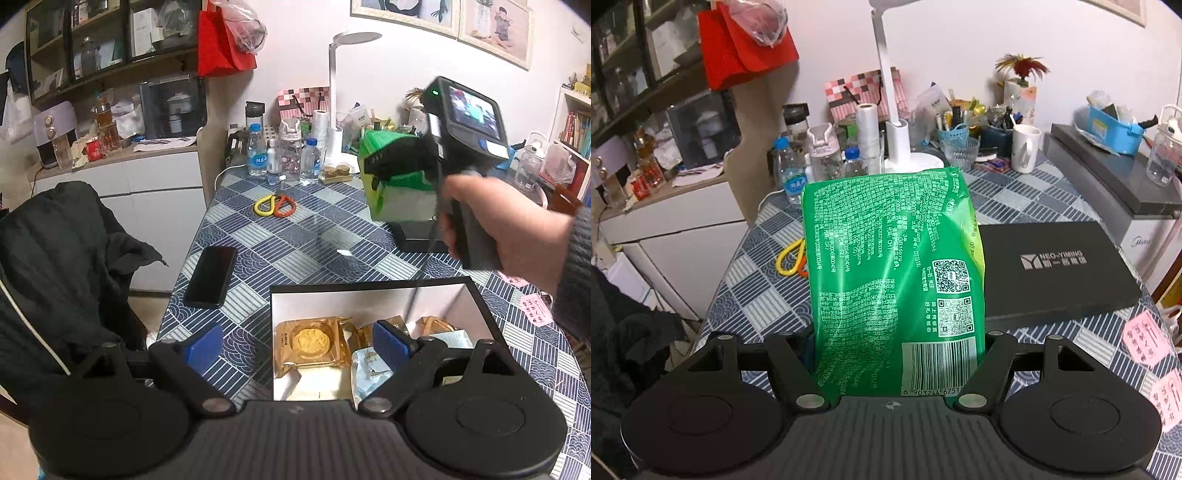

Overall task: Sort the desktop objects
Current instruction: 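Carry the green tissue pack over the open mooncake box with the right tool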

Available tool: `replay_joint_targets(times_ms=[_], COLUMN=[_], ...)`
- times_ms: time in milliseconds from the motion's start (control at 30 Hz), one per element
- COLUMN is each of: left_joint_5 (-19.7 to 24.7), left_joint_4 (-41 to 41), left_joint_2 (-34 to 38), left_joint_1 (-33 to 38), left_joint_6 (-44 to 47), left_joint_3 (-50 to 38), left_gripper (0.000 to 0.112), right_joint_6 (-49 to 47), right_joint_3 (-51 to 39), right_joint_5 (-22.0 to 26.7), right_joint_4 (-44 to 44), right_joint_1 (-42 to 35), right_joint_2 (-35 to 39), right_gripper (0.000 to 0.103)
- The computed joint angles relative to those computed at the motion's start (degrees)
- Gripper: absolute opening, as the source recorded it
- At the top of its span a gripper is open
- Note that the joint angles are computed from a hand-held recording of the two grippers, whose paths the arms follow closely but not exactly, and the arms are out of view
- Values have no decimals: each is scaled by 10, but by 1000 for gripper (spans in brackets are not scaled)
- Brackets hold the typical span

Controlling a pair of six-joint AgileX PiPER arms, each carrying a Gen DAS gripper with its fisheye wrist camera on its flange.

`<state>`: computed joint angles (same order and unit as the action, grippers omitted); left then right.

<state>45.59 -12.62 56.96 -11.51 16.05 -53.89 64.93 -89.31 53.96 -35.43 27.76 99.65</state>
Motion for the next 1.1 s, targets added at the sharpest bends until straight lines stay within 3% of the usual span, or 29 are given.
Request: replay_joint_targets(times_ms=[200,567,933,1100], left_joint_5=[5,12,11,11], left_joint_4=[-6,6,62,87], left_joint_2=[-11,-27,-35,-37], left_joint_1=[6,-4,-44,-59], left_joint_6=[9,-10,-85,-118], left_joint_3=[3,7,14,16], left_gripper=[103,103,103,103], right_joint_6=[-28,-78,-321,-394], right_joint_3=[83,176,218,229], right_joint_5=[-23,-16,-2,21], right_joint_4=[21,62,122,107], right_joint_1=[15,63,130,155], right_joint_2=[-71,-170,-199,-192], right_gripper=[68,68,68,68])
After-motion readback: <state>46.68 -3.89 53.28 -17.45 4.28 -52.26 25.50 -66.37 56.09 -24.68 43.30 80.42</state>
